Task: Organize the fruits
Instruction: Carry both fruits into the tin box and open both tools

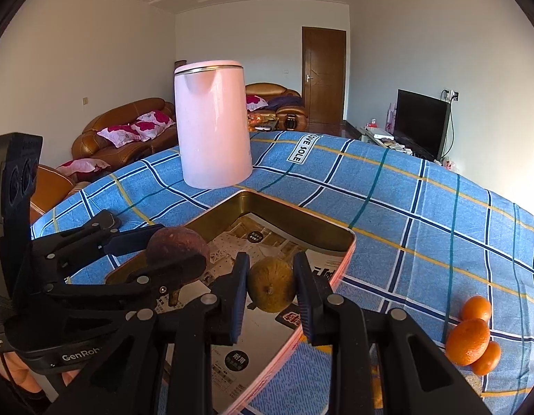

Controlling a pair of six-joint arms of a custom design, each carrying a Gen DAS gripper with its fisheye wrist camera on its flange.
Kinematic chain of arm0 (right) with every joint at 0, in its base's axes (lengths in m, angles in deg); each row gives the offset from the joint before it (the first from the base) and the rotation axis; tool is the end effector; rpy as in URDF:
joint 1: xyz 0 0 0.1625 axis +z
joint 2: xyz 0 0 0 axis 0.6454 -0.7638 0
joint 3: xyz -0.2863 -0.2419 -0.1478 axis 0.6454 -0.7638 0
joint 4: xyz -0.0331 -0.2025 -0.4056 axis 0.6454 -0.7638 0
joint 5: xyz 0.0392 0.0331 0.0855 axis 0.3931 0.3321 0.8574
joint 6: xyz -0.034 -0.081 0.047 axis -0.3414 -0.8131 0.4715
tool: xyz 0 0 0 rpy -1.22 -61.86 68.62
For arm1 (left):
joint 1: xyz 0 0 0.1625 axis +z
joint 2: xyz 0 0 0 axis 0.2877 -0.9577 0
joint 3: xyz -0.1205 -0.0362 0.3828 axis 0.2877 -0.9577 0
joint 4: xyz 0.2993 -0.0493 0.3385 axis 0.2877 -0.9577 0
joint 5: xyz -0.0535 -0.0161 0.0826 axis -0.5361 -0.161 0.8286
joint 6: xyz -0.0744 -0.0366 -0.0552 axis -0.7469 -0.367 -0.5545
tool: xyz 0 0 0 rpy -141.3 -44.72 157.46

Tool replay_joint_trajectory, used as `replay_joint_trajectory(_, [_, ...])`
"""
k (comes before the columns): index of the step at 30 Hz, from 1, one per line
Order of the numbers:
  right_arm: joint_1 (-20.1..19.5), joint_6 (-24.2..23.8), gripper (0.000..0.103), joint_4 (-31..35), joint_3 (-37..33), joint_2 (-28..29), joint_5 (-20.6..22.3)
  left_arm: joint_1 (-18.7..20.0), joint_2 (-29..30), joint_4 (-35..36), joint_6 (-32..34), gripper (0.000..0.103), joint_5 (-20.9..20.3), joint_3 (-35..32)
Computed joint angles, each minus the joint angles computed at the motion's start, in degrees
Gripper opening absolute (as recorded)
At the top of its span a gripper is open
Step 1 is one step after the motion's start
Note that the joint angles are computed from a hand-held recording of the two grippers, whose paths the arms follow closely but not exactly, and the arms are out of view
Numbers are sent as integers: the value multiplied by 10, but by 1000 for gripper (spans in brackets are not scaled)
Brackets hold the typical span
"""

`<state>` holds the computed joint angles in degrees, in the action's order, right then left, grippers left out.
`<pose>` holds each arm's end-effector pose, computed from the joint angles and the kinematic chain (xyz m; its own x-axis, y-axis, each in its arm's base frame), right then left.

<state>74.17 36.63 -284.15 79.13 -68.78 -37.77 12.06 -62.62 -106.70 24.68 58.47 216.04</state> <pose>0.3019 -0.4023 0.0089 -0.5150 -0.6844 0.5160 -0.8571 0.4072 -0.3154 -0.0829 -0.3018 0.2460 -0.7893 -0.0741 -0.6096 0.4789 0.5472 -0.6865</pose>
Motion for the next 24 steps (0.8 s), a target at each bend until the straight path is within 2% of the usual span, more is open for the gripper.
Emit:
replay_joint_trajectory(8, [4,6,28,17,-23,25,-18,20,4,-6,9,53,-8,-6])
replay_joint_trajectory(24, [1,15,28,43,-40,39,-32,34,18,-16,21,53,-14,-12])
